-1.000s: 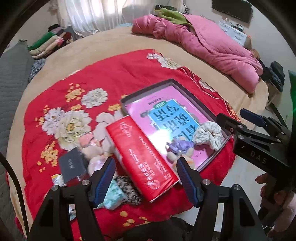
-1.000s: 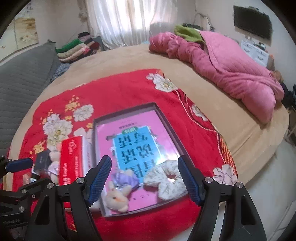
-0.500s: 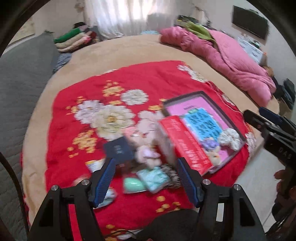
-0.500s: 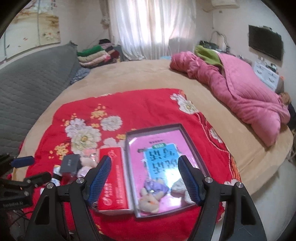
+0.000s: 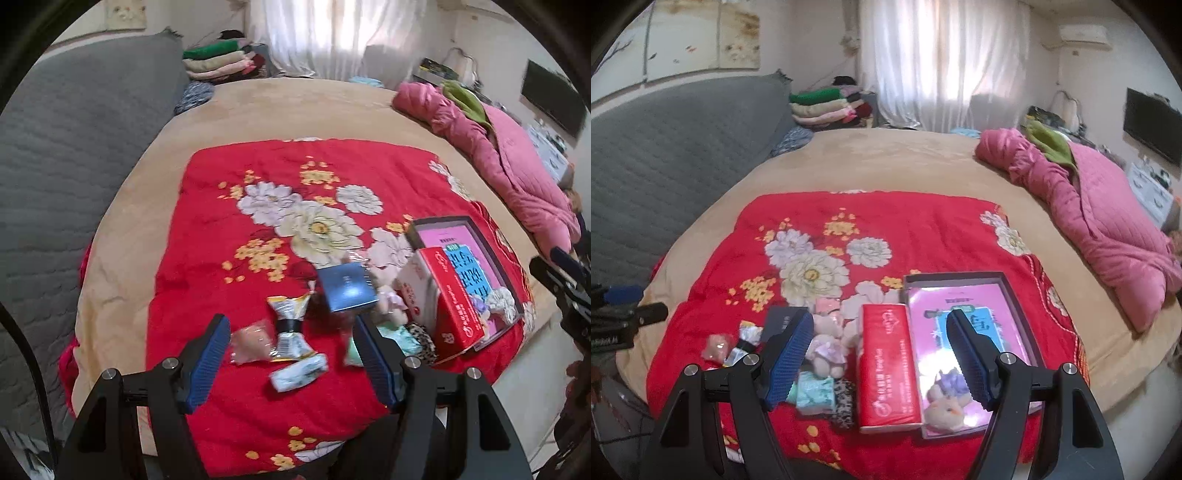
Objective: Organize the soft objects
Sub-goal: 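Move both grippers back toward the remaining pile, then grasp the white wrapped packet with the left gripper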
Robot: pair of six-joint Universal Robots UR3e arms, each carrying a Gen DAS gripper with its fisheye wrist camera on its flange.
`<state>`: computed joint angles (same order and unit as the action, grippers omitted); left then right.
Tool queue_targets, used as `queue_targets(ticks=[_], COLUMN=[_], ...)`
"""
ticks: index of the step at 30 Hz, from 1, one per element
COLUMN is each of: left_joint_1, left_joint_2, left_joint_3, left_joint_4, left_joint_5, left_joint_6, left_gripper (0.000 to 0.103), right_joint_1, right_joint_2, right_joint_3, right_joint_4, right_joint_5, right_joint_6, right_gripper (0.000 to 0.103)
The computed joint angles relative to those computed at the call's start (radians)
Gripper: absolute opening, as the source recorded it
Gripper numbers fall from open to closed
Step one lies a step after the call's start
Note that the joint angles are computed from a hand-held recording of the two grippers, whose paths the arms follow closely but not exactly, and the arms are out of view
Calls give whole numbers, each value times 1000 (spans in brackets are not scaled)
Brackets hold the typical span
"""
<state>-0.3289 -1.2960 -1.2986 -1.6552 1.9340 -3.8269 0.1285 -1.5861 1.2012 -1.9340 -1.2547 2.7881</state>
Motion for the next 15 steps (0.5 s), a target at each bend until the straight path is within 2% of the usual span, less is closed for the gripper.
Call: queue_targets(ticks=[5,15], left_joint_1=[59,184], left_joint_2=[101,284], left_joint_3=[-88,-316], left_joint_4=[-4,36], left_joint_5=[-23,-139], left_joint_6=[14,72], left_gripper=[68,68], right_joint_1=[58,155], right_joint_2=[-1,0], right_joint_3=[3,68], right_joint_4=[-5,-42], right_joint_5=[-33,-59], right_joint_6=[9,-1], right_gripper=[76,76])
